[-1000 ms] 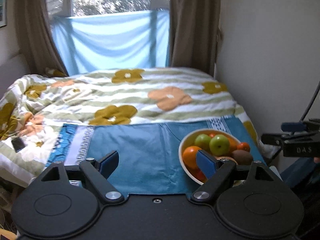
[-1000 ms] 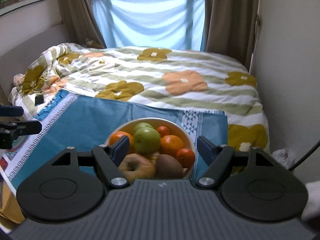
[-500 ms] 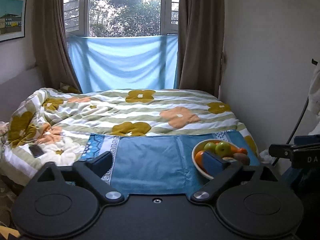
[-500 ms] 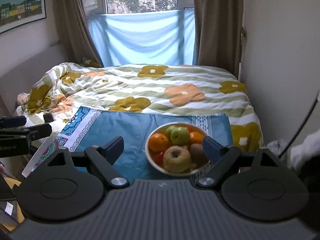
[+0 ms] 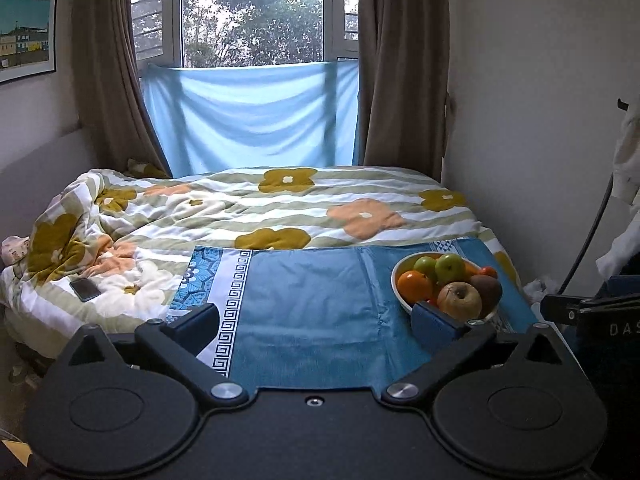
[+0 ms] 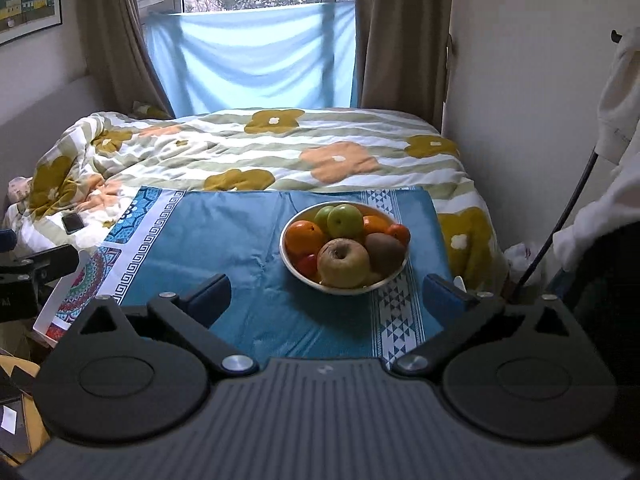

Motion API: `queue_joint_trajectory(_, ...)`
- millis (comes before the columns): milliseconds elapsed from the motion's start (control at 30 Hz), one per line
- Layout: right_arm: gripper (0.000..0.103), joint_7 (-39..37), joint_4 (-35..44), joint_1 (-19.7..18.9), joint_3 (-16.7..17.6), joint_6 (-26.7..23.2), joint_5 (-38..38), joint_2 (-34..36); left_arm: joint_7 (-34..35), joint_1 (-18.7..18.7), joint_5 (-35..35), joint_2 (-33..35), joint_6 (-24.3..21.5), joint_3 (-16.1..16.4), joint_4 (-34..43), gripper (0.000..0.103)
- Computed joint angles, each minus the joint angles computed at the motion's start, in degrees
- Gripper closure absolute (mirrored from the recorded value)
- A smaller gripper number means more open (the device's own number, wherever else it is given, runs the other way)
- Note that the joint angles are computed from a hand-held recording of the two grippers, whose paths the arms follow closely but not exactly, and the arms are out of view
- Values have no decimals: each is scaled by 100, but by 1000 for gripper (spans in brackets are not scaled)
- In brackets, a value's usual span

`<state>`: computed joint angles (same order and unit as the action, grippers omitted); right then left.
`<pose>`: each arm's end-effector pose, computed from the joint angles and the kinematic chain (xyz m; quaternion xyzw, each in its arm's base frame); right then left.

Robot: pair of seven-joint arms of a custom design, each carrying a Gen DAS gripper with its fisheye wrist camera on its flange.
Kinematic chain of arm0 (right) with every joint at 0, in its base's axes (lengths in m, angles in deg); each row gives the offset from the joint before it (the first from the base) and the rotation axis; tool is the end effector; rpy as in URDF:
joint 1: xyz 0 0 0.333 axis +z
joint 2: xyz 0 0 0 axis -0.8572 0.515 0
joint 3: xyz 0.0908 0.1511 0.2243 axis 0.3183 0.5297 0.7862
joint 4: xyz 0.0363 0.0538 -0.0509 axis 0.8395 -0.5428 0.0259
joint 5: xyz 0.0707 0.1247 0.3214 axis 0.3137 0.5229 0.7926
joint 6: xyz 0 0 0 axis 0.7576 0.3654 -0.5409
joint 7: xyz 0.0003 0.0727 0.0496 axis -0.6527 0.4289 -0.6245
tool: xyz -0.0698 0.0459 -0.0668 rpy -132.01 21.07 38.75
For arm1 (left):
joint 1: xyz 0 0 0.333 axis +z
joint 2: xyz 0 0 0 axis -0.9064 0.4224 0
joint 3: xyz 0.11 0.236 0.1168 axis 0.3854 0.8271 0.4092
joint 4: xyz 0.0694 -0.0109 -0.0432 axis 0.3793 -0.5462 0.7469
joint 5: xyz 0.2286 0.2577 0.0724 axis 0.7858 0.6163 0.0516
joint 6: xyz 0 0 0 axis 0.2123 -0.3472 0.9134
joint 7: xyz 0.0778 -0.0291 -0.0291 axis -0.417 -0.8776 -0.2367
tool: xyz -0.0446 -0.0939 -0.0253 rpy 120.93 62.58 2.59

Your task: Organize fruits

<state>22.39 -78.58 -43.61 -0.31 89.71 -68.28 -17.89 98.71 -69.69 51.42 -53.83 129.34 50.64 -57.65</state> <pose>0.6469 0.1538 0.6107 -0.6824 0.5779 -0.2853 0.3448 0.6182 -0.1152 0.6007 -0.6387 0.5943 -0.3280 0.3623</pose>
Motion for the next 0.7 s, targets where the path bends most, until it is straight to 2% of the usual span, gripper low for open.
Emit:
queue_joint_trajectory(267, 0, 189, -229, 57, -24, 130, -88, -139, -181, 13, 129, -150, 75, 21, -185, 0)
queue_joint_trajectory(700, 0, 383, -225, 64, -39, 44, -165, -139, -208, 49, 146, -155, 41, -4, -200, 0)
